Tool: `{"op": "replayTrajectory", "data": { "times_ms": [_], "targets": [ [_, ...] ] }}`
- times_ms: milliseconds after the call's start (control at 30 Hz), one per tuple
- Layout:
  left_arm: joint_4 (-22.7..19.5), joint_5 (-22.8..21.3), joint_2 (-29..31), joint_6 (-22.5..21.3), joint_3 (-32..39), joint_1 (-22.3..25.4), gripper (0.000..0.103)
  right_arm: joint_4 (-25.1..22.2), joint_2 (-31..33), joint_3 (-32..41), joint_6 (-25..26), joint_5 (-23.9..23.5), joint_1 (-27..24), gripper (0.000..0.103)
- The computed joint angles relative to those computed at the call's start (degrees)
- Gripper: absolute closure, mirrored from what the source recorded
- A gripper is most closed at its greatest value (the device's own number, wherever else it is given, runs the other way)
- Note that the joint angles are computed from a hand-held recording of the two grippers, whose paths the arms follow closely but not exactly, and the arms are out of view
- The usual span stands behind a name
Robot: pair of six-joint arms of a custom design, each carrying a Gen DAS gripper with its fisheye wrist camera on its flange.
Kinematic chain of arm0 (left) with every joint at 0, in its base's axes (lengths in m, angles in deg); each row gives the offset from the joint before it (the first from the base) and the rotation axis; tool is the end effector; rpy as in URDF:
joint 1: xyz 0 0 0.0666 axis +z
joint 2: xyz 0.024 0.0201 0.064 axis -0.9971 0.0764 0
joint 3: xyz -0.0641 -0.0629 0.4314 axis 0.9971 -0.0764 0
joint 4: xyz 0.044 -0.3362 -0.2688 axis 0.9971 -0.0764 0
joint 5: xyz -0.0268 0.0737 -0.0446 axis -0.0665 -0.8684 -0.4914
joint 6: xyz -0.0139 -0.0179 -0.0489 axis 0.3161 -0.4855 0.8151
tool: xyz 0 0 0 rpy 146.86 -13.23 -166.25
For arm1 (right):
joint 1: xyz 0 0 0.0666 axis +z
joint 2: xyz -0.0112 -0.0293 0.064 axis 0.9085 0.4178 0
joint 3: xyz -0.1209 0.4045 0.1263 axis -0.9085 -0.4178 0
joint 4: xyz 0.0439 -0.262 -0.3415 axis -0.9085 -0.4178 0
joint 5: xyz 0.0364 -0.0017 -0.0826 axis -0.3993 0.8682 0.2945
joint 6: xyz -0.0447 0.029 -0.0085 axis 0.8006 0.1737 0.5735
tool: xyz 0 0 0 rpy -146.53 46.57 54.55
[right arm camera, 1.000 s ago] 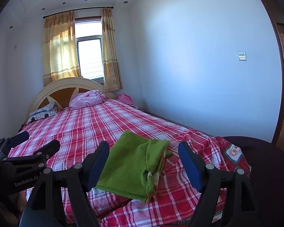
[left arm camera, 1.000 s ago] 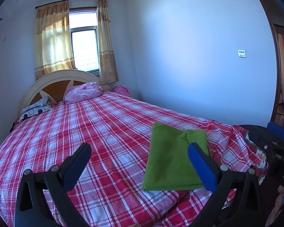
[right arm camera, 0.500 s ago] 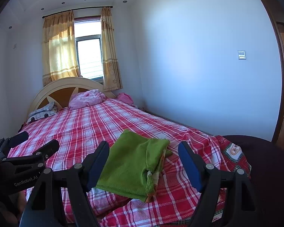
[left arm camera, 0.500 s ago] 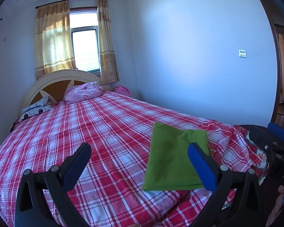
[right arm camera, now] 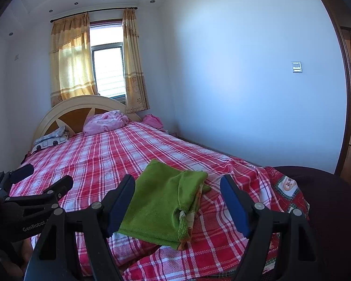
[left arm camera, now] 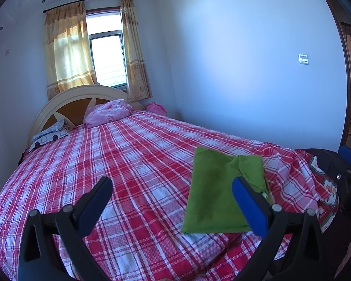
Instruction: Fold small clothes
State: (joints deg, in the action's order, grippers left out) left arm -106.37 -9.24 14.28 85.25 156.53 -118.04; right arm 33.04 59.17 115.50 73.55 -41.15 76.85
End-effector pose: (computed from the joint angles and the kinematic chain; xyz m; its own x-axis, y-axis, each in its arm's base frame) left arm 0.5029 -0.2991 0.5308 -0.3574 0.1561 -0.9208 0.0585 0.9877 0.1448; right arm 0.4387 0.0816 0.5449 -0.2947 0.1123 -0.9490 0.0495 0.9935 0.1022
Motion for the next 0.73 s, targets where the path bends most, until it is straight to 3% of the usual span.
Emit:
{"op": "replayTrajectory", "data": {
  "times_ms": [367, 567, 733],
  "targets": [
    [-1.29, 0.31, 0.42, 1.07, 0.53, 0.17, 0.0, -0.48, 0.01, 0.1, -0.18, 0.08, 0.12, 0.027],
    [-1.57, 7.13, 0.01, 4.39, 0.19, 1.75, 0.0, -0.64, 0.14, 0.06, -0.25, 0.37, 0.18, 0.027],
    [-2.33, 5.43, 0.59, 3.78, 0.62, 1.99, 0.0, -1.31, 0.62, 0.29, -0.99, -0.21, -0.23, 0.027]
  ]
}}
